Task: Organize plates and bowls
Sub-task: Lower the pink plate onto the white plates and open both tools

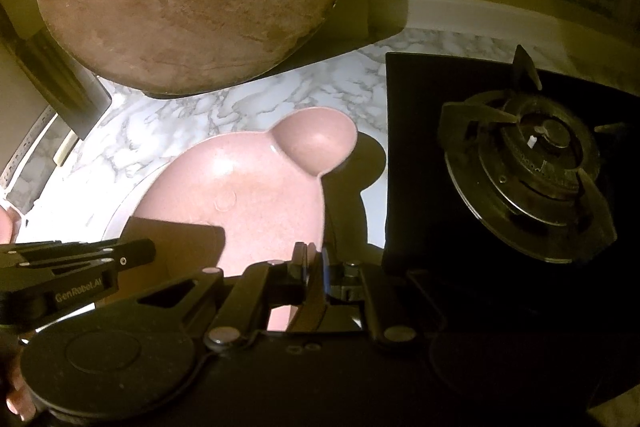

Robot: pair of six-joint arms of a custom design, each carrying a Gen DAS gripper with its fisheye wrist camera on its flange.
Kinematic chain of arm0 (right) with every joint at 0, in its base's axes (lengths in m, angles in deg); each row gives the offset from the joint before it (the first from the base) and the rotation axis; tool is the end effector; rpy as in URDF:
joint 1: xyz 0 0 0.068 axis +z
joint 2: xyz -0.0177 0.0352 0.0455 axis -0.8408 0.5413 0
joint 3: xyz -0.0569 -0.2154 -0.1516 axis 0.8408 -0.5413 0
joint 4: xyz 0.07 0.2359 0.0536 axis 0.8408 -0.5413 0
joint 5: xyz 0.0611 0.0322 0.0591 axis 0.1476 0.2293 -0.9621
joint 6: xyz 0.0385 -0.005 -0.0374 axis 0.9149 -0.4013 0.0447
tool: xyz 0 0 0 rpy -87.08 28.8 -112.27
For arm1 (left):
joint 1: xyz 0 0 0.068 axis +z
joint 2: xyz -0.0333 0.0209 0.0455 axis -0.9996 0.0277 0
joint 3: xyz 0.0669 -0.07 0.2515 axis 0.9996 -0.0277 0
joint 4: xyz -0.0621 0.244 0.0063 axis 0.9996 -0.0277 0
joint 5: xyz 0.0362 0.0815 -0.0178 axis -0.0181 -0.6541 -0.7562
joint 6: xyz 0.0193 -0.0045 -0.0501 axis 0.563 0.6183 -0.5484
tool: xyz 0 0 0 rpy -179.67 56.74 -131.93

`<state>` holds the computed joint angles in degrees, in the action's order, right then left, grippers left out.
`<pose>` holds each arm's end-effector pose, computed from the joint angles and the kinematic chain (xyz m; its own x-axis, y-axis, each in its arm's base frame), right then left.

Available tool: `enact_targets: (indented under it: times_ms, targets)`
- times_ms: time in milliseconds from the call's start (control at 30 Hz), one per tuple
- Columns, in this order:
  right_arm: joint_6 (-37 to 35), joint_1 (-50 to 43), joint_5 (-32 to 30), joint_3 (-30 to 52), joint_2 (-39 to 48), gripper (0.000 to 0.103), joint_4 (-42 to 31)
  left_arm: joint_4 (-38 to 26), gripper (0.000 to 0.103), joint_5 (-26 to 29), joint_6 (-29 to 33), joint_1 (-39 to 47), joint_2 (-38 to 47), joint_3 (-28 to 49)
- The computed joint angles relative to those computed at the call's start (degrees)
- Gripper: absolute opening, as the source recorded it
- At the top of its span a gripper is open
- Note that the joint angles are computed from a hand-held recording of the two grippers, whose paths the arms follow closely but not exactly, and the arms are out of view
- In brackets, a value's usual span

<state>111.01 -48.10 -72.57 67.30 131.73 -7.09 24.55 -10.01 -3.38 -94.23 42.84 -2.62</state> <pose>0.2572 0.0364 0.0924 -0.7192 0.4485 -0.5306 0.3927 0.8924 0.2221 0.3626 -0.0510 0.0820 -0.7121 0.4143 -0.5668 0.5818 0.8001 -0.1461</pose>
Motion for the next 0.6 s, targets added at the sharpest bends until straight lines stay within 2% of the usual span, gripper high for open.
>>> enact_targets:
  times_ms: [133,600]
  targets:
    - [0.99,0.66,0.97,0.24,-0.55,0.017,-1.08,1.17,0.015,-0.71,0.83,-0.05,-0.55,-0.93]
    - [3.07,8.19,7.14,-0.77,-8.65,0.024,-5.22,-1.48,0.015,3.63,4.73,4.15,-5.56,-3.73]
